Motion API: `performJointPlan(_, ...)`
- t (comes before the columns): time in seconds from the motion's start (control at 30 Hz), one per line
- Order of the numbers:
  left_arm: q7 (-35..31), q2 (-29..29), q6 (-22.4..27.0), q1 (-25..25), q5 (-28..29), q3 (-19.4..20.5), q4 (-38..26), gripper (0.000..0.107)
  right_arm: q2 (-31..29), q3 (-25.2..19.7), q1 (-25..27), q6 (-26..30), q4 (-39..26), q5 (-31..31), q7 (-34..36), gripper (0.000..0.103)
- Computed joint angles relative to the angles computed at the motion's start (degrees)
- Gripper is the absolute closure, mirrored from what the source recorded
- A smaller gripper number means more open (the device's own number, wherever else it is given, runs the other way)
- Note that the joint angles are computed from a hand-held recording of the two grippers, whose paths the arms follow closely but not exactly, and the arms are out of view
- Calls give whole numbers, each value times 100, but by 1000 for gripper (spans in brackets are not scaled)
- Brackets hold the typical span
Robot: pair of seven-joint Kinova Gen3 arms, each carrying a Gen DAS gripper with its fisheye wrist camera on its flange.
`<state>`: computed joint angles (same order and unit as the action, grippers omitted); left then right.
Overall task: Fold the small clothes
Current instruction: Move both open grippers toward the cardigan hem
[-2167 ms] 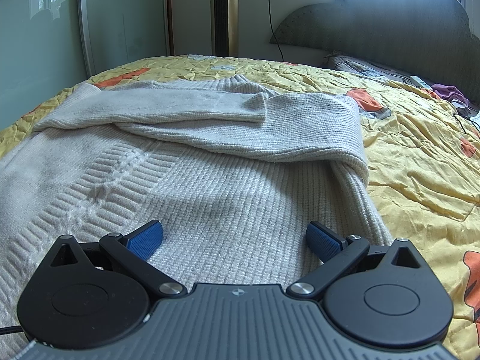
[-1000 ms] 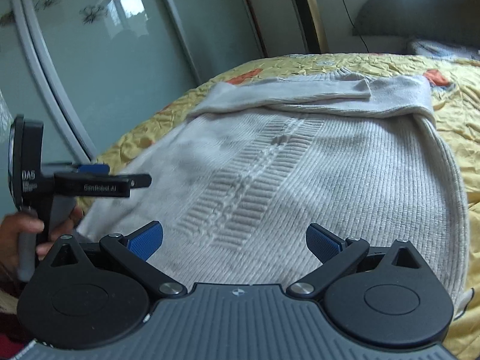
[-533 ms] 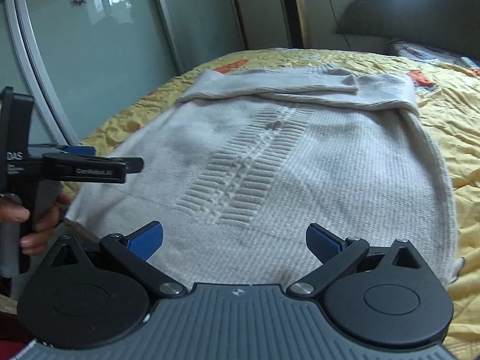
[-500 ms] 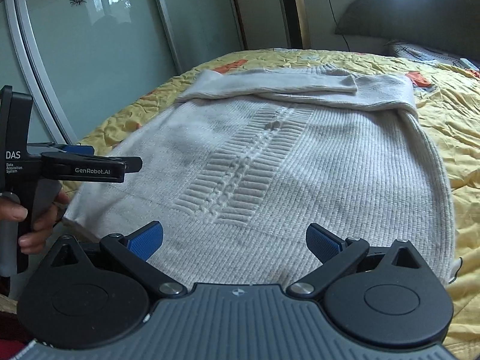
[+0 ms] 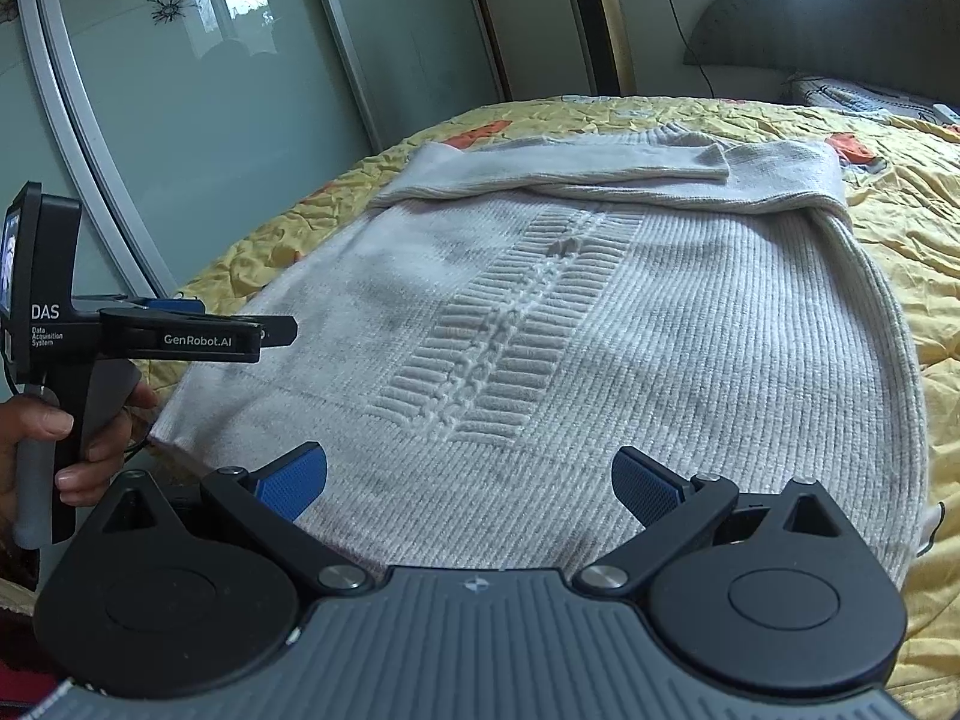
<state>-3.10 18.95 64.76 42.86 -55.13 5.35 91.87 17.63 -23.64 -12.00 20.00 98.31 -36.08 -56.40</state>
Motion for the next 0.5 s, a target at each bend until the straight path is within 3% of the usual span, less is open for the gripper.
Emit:
performJointPlan(0.13,82,-201,-270,-66,45,43,272,5,-13,-81,102,-48,33,-85,145,0)
performJointPlan(0.3,323,-382,-271,-67,-164,114,655,5,-91,170,-74,-133,80,197,-75,0)
performJointPlan(0.5,712,-812,-578,-288,-454,269,1313,5,-98,-188,313,-169,200,-119,381,0)
